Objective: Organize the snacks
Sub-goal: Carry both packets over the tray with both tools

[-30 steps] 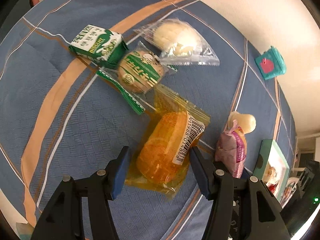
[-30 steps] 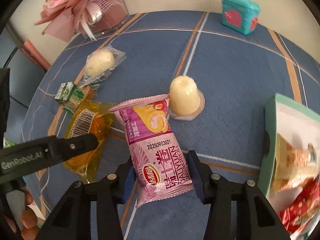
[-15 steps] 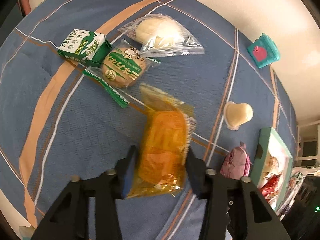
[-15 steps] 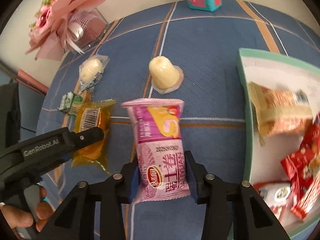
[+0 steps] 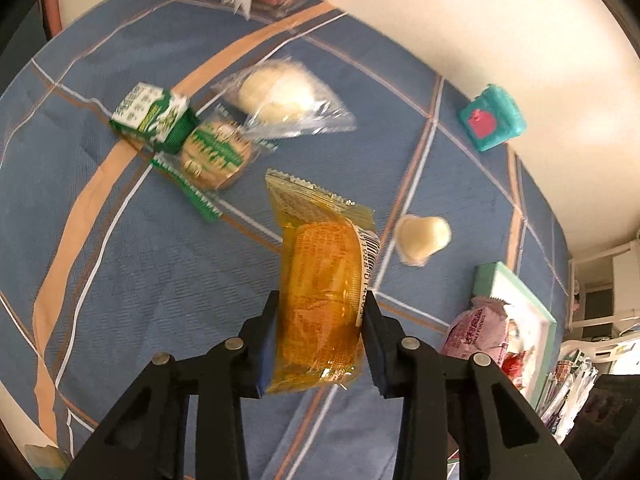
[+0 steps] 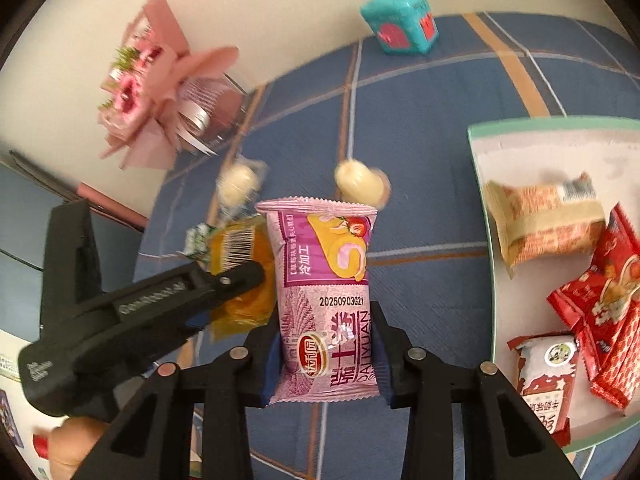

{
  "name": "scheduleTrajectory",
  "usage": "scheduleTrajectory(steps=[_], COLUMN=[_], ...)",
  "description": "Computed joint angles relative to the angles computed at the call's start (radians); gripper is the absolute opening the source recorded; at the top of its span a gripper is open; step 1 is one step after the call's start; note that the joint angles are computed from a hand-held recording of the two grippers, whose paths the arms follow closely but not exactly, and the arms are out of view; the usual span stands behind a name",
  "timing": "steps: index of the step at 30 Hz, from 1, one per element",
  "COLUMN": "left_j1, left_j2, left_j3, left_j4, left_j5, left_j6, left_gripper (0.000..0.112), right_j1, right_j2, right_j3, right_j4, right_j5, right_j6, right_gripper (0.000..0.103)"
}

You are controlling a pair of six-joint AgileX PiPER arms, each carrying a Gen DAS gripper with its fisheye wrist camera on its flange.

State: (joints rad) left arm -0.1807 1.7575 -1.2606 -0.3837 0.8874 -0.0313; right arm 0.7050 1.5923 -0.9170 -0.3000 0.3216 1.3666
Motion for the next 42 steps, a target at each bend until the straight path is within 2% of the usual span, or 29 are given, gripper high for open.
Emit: scheduleTrajectory(steps=[10, 17, 24, 28, 32, 38, 42], left_j1=[-0.093, -0.192, -0.334, -0.432, -0.519, -0.626, -0.674], left_j2=[-0.024, -0.042, -0.017, 0.005, 0.041, 0.106, 0.15], left_j3=[-0.031, -0.043, -0.088, -0.121, -0.177, -0.256, -0.303], left_j4=[0.044, 0.055, 0.098, 0.148, 0.196, 0.24, 0.26], left_j5=[-0.039, -0.058, -0.075, -0.081, -0.079, -0.089, -0.091], left_j6=[-0.091, -0.122, -0.171, -0.202, -0.228, -0.236, -0.246], left_gripper=[0.039, 0.039, 0.039, 0.039, 0.039, 0.039, 0.039], right_j1=[-0.016, -0.08, -0.152, -0.244, -0.338, -0.55, -0.614], right_j2=[-0.117, -0.255, -0.431, -0.521, -0.57, -0.624, -0.616], right_j3=[0.057, 0.156, 0.249, 0.296, 0.316, 0.372, 0.388], right_j4=[-0.108, -0.158, -0.173, -0.119, -0.107, -0.036, -0.016], right_j5=[0.055, 0.149, 0.281, 0.339, 0.448, 0.451, 0.443], right_j6=[0.122, 0.2, 0.212, 0.148, 0.072, -0.13, -0.198], right_gripper=[0.04, 0.04, 0.04, 0.04, 0.04, 0.04, 0.04])
